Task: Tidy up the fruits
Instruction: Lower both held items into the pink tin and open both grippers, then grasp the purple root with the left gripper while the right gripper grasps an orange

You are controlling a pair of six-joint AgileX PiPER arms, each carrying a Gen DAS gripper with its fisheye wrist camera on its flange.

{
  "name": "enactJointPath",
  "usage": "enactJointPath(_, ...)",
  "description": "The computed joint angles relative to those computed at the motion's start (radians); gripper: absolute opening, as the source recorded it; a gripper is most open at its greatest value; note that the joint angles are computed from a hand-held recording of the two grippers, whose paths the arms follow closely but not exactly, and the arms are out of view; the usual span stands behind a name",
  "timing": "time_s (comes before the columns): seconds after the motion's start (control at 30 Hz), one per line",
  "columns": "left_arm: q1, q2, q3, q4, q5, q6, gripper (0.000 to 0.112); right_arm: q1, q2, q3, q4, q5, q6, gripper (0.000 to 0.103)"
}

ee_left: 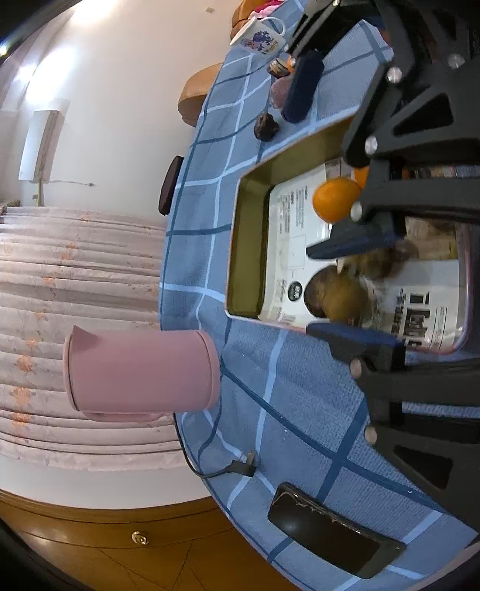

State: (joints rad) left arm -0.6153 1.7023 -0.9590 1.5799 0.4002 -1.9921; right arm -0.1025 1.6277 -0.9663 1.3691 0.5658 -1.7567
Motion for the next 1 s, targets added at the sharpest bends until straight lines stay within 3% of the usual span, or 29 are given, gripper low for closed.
enactJointPath(0.1, -0.034, -0.010, -0.002, 0.031, 0.029, -0.040, 0.065, -0.047, -0.043, 0.034, 0.040, -0.012, -0.078, 0.076)
enactJointPath(0.3, -0.116, 0.011, -0.078, -0.024, 0.060, 0.057, 0.071, -0.247, -0.049, 0.013, 0.039, 0.027, -0.096, 0.081)
enactJointPath(0.4, -0.160, 0.045, -0.144, -0.084, 0.067, 0.147, 0.071, -0.319, -0.024, -0.026, 0.019, -0.027, -0.068, 0.081)
enactJointPath(0.6, -0.233, 0.142, -0.320, -0.229, 0.082, 0.369, 0.072, -0.395, 0.090, -0.189, -0.177, -0.100, 0.211, 0.081)
enactJointPath(0.73, -0.259, 0.222, -0.454, -0.336, 0.098, 0.527, 0.072, -0.386, 0.156, -0.274, -0.365, -0.095, 0.420, 0.077)
enactJointPath(1.0, -0.242, 0.360, -0.637, -0.620, 0.100, 0.817, 0.072, -0.359, 0.257, -0.391, -0.609, -0.040, 0.675, 0.065)
